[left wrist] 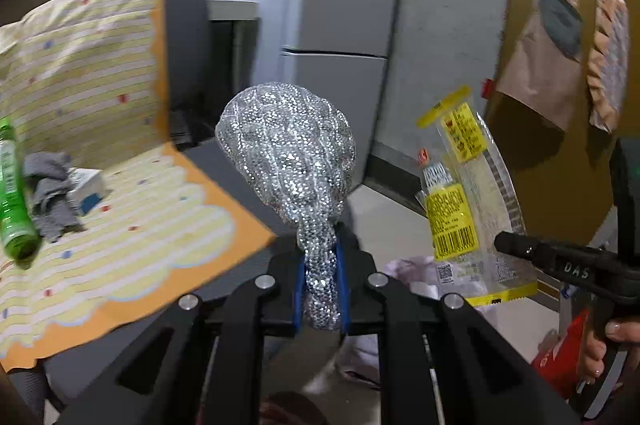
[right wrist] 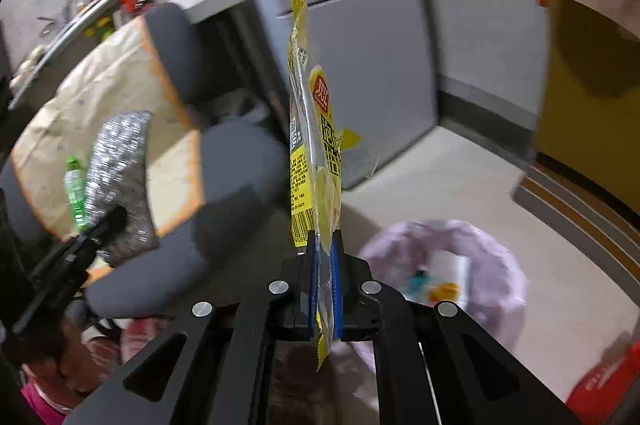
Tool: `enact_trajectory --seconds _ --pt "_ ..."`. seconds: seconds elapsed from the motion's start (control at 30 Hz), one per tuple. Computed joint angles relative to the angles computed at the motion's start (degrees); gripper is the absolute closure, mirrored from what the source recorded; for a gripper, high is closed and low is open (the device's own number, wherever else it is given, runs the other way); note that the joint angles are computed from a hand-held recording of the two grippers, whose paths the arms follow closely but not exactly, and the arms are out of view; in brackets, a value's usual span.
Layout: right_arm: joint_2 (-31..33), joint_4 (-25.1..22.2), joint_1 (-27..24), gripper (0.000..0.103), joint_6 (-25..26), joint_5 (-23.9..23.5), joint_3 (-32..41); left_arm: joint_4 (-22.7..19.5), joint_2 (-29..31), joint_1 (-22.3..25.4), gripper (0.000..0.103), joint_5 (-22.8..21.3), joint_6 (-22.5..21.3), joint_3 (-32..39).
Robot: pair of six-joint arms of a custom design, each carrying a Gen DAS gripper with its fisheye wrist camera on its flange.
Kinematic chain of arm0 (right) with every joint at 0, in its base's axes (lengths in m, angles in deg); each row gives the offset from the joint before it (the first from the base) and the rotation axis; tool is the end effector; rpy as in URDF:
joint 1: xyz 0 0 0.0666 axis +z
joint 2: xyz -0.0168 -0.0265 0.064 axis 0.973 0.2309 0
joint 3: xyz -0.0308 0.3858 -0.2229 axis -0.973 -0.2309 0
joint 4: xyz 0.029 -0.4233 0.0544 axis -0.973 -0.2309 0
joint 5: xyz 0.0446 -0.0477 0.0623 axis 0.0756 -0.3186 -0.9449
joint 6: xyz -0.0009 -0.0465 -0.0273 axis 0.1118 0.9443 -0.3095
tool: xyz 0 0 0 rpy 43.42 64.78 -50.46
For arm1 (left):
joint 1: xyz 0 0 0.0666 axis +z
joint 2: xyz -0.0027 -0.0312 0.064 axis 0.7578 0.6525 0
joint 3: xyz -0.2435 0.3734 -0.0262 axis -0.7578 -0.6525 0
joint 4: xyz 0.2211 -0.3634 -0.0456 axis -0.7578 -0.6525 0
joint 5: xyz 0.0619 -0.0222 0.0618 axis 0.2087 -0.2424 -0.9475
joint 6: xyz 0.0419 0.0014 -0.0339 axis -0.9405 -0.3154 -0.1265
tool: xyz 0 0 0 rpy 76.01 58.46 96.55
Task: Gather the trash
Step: 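Carry the wrapper and scrubber to the bin and release both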
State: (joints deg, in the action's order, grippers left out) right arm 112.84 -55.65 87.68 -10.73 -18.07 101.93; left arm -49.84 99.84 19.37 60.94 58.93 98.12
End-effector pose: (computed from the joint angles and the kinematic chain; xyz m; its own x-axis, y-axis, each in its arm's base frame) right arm 0.4518 0.0869 0.4630 -0.7373 0.2413 -0.6310 0.1069 0.9639 0.2437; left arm 0.5055 -0.2871 0.4526 -0.5426 0.0944 -0.8347 0.3259 0.9395 -0.1056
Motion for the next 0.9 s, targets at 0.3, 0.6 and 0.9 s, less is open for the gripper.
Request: enact_trajectory --seconds 0.3,0.6,0.9 --pt "0.92 6.07 -5.33 0.087 -1.53 0.9 -8.17 -1.72 2.04 -2.1 0.092 -0.25 -1.0 1.79" --pt "1.3 6.03 -7.11 0.068 -2.71 1.31 -8.72 -3.09 3.14 -2.88 0.092 0.48 -1.46 2.64" --pt "-3.92 8.55 -4.6 0.068 0.9 3.43 -5.66 -3.78 5.92 -4.54 0.092 7.22 -5.06 4.67"
